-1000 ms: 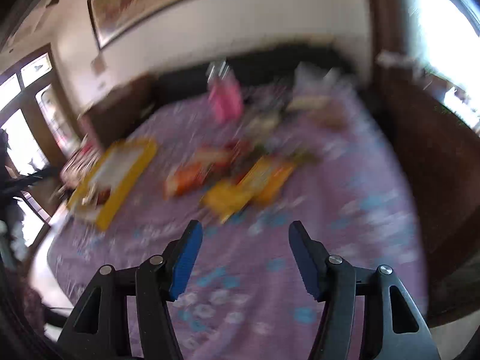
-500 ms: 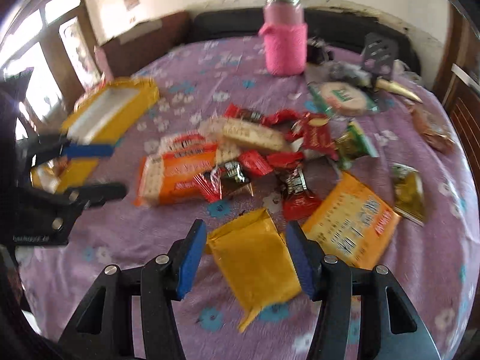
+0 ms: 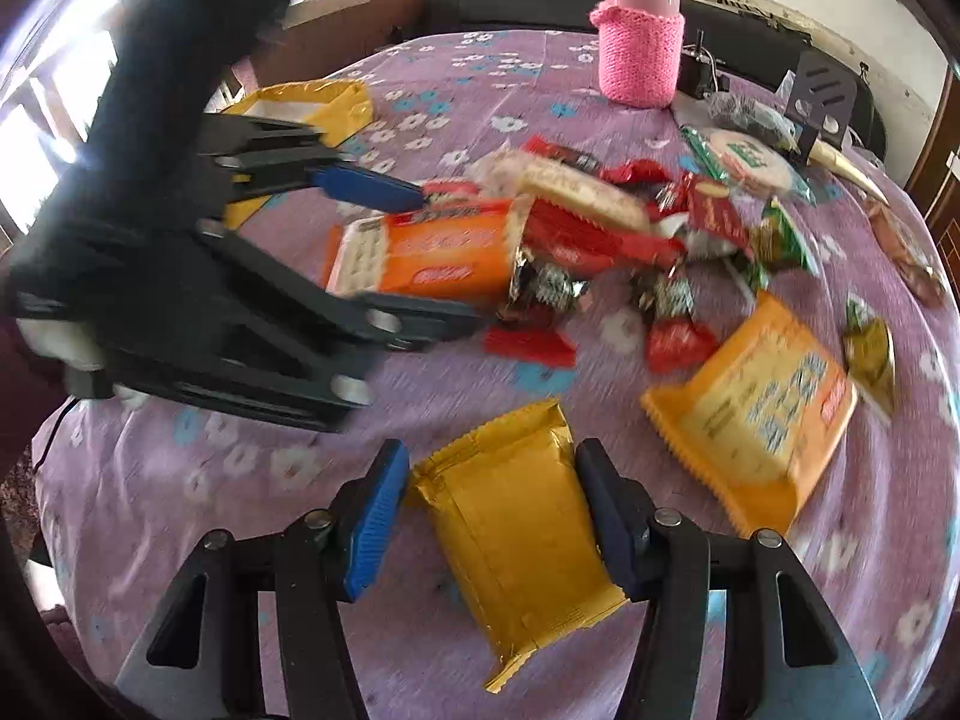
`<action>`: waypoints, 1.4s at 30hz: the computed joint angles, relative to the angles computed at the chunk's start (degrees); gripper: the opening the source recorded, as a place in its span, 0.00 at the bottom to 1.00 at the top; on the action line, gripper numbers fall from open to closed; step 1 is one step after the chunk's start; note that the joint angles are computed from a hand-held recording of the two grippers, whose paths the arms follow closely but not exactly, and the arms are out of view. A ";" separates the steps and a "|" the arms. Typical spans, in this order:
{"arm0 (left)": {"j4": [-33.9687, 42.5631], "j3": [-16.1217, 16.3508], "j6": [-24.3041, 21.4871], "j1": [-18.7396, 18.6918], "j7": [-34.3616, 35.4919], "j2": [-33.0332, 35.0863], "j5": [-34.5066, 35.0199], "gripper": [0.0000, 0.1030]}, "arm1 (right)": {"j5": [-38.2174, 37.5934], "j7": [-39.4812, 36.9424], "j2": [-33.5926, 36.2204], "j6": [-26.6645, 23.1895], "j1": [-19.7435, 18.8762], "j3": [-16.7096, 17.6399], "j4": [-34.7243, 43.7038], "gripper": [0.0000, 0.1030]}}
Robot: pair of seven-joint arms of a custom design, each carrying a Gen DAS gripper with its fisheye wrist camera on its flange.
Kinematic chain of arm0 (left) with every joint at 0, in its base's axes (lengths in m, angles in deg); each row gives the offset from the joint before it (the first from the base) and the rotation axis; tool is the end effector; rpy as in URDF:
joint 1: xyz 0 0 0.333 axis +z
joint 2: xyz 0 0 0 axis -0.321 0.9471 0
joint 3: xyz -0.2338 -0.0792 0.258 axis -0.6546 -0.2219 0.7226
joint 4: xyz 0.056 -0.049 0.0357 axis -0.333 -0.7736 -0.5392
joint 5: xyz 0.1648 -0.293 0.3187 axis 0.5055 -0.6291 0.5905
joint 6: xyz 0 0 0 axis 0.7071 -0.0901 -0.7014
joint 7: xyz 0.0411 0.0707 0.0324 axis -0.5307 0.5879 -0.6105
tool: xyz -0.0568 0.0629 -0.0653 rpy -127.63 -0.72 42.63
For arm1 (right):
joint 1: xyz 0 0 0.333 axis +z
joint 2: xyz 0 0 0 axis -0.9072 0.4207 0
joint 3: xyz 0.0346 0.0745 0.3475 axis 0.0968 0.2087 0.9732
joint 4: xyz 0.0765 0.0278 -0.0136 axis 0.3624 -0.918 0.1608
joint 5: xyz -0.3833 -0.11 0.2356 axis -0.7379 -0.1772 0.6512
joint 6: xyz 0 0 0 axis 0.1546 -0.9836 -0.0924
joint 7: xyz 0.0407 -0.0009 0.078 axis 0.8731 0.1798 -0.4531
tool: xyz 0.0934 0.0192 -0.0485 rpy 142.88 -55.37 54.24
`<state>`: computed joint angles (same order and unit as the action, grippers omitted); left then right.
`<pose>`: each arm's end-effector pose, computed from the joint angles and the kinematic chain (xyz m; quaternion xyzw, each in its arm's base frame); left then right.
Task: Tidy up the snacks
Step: 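Grasp the orange cracker pack with left tool while right tool grasps yellow cake pack, then lower both held packs into the tray and open both tools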
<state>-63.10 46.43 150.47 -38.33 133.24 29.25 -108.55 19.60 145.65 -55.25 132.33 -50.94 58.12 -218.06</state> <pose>0.4877 -0.2130 0.4379 -0.1544 0.9540 -0.2323 0.1100 0.3507 0.1814 0.4544 -0.6815 0.6884 -0.1488 0.1990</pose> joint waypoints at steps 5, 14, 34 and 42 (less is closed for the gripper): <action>-0.34 0.47 -5.38 1.95 -4.52 -2.11 1.88 0.52 | 0.77 4.29 -4.52 -2.43 2.18 2.81 -2.12 0.58; -10.49 5.51 -5.98 4.42 -7.22 -14.01 6.14 0.57 | 1.75 11.83 -9.18 -3.10 6.66 5.55 -4.82 0.67; -15.10 12.06 -3.44 1.24 -13.55 -21.82 4.48 0.52 | -5.34 25.04 -5.99 -12.71 9.30 9.11 0.31 0.44; -12.21 17.65 -9.27 5.60 -13.97 -25.40 1.27 0.53 | -7.48 28.23 -5.65 -11.40 8.98 10.47 2.47 0.44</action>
